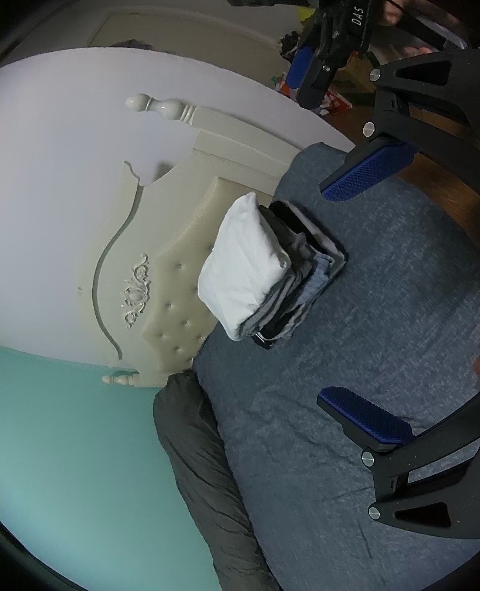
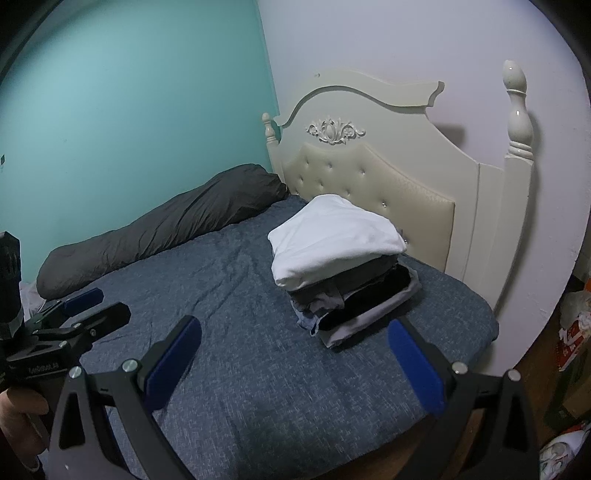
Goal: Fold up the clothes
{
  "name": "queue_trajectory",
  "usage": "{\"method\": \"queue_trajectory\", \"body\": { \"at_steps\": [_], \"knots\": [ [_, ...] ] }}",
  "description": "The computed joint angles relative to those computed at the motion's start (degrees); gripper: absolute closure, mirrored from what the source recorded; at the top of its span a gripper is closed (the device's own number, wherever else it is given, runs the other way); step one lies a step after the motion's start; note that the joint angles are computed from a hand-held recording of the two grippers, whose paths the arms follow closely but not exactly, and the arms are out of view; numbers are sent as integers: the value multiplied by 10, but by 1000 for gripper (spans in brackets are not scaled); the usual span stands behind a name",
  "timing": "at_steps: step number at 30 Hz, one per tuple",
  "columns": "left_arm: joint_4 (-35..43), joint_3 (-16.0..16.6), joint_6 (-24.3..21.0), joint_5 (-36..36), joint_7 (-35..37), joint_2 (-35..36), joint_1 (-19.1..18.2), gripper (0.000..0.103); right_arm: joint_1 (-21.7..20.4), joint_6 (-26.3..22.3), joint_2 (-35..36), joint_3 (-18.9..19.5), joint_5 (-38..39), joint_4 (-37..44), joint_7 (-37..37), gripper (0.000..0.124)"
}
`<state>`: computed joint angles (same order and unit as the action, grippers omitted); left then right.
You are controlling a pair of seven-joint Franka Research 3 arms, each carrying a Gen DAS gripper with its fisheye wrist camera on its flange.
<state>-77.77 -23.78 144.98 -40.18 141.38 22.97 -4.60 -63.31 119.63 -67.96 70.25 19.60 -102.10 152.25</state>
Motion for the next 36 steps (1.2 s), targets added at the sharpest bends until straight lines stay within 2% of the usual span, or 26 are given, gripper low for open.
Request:
{"method": "queue_trajectory", "body": {
  "at_steps": [9,36],
  "knots": [
    [-25,3,17,-8,9,-14,7,0,0,-1,-4,1,5,3,0,22],
    [-64,19,20,-38,37,-41,9,0,2,2,-14,2,19,1,-5,22]
  ]
}}
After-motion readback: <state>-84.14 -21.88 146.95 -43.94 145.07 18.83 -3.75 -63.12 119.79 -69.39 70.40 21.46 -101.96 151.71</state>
